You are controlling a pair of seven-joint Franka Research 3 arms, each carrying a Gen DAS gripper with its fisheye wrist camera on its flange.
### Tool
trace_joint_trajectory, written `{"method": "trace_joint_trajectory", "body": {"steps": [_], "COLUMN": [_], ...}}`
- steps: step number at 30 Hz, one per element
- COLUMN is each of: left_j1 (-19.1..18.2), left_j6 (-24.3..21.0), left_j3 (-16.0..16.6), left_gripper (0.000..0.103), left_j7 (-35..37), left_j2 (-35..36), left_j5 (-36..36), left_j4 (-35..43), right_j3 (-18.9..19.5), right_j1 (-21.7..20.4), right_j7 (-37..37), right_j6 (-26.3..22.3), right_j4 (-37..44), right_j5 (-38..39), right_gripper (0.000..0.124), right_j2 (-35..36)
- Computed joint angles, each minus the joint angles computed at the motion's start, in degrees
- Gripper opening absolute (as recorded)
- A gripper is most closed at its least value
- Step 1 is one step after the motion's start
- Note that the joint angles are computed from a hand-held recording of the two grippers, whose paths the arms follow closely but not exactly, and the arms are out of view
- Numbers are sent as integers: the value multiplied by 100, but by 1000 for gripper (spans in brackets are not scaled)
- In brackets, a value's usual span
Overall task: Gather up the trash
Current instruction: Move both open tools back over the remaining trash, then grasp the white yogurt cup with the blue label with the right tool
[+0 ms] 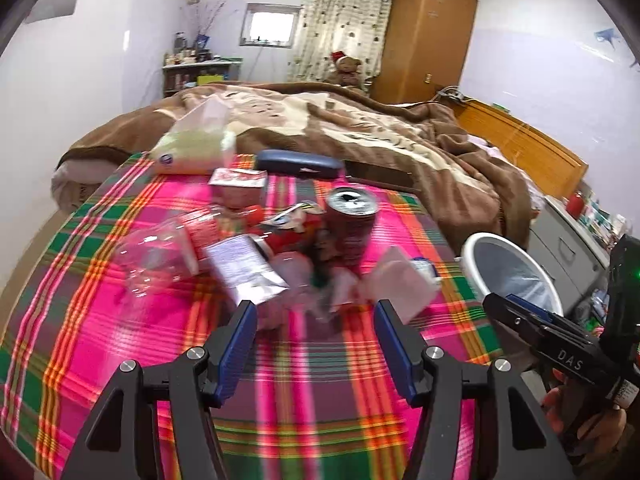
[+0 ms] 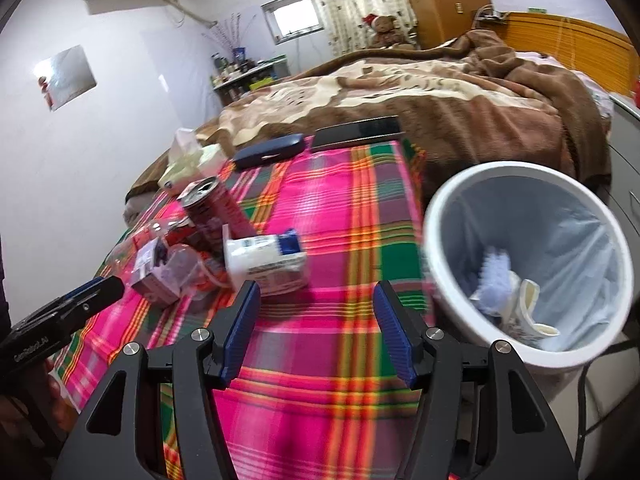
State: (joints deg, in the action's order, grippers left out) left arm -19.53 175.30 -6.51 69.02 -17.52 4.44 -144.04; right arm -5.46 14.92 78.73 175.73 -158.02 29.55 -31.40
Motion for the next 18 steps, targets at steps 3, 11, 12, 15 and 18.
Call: {"method": "trace_joint_trajectory", "body": {"steps": [3, 11, 12, 15, 18], "left_j1": [-34, -179, -288, -666, -600], "left_j6": [-20, -50, -41, -11, -59], "left_j3": [177, 521, 626, 952, 858], "left_gripper": [60, 61, 61, 63, 66], "left_j7": [103, 521, 646, 1147, 1397], "left_j2": [13, 150, 180, 317, 472], "left_j5": [-123, -568, -727, -1336, -1567], "left_j4": [-59, -41, -19, 124, 315], "right_j3": [-47, 648, 809, 1309, 1343], "right_j1": [189, -330, -491, -1064, -1194], "right_j7": [-50, 355, 492, 1045, 1291], "right_j6": [17, -80, -95, -207, -291], "right_j4": [168, 607, 655, 741, 683], "right_j5": [43, -454, -598, -1163, -1535], "right_gripper": [62, 62, 62, 62, 62], "right_j2": [210, 769, 835, 947, 901]}}
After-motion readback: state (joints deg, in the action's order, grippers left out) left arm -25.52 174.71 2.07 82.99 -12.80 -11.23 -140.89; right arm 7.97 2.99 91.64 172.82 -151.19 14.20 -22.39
